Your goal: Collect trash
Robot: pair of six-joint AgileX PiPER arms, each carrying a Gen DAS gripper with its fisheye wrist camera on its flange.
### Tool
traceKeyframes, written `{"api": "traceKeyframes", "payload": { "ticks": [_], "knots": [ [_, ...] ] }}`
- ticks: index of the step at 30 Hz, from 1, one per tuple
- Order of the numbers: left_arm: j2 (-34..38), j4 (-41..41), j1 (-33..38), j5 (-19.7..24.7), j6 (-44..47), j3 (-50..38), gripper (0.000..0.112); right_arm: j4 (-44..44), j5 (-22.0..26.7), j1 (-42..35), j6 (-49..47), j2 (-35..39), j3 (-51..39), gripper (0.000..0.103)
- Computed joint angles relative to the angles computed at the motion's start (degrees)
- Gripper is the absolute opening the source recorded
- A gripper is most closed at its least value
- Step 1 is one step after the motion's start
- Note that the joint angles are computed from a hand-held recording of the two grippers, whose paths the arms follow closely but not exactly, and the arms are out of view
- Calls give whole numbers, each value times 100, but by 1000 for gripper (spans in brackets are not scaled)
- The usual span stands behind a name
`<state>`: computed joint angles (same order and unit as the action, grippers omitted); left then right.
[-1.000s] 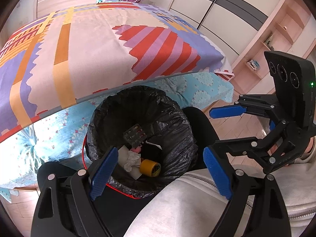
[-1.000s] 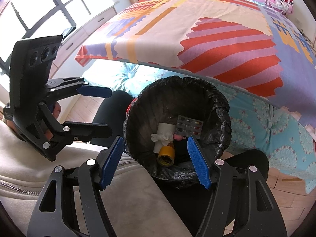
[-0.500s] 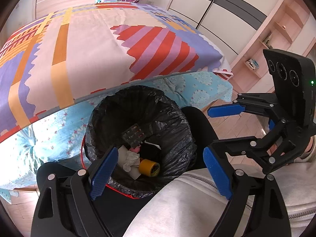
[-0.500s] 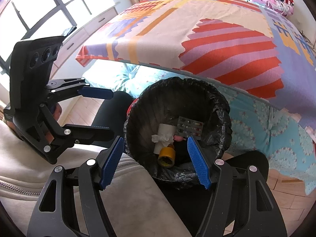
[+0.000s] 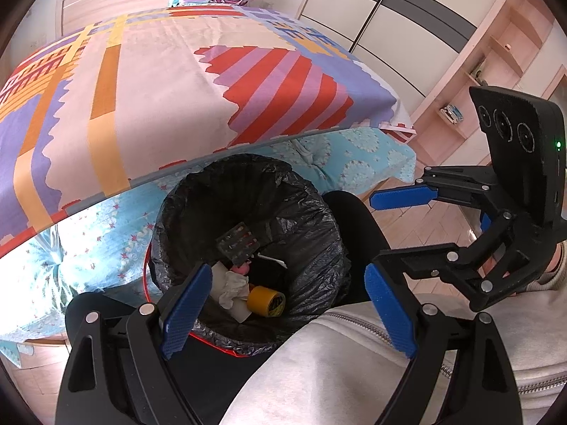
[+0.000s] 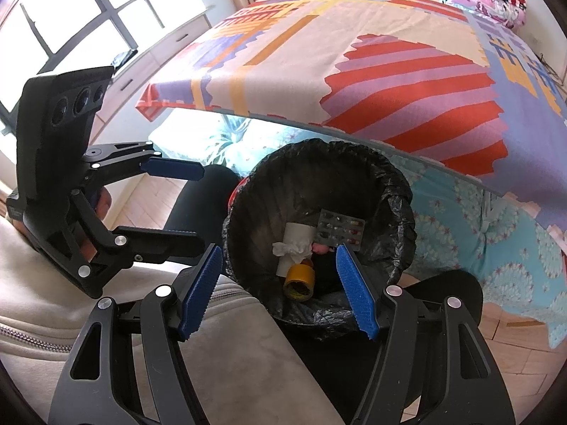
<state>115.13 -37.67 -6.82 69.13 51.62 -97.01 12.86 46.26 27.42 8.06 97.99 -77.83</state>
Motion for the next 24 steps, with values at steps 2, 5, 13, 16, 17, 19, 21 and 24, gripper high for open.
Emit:
{"api": "traceKeyframes", "payload": {
  "ticks": [2,5,13,16,17,19,21,24],
  "knots": [
    [8,3,-1,16,-6,-9,85,8,-2,-2,-12,-6,-1,67],
    [5,15,-2,40,-12,-36,85,-16,21,10,30,-3,-17,67],
    [19,8,2,57,8,-39,85,-40,9,21,52,-13,-10,66],
    [7,1,3,46,22,-17,85,-34,12,17,43,-14,-8,66],
    [3,-1,5,52,21,-19,85,-18,15,17,28,-13,-13,66],
    [-2,-4,6,47,28,-15,85,-20,25,19,27,-1,-30,67],
    [7,-5,7,49,28,-19,85,-13,6,16,27,-2,-27,66],
    [16,-13,8,50,35,-25,85,-9,-27,15,21,-24,-1,66]
  ]
}}
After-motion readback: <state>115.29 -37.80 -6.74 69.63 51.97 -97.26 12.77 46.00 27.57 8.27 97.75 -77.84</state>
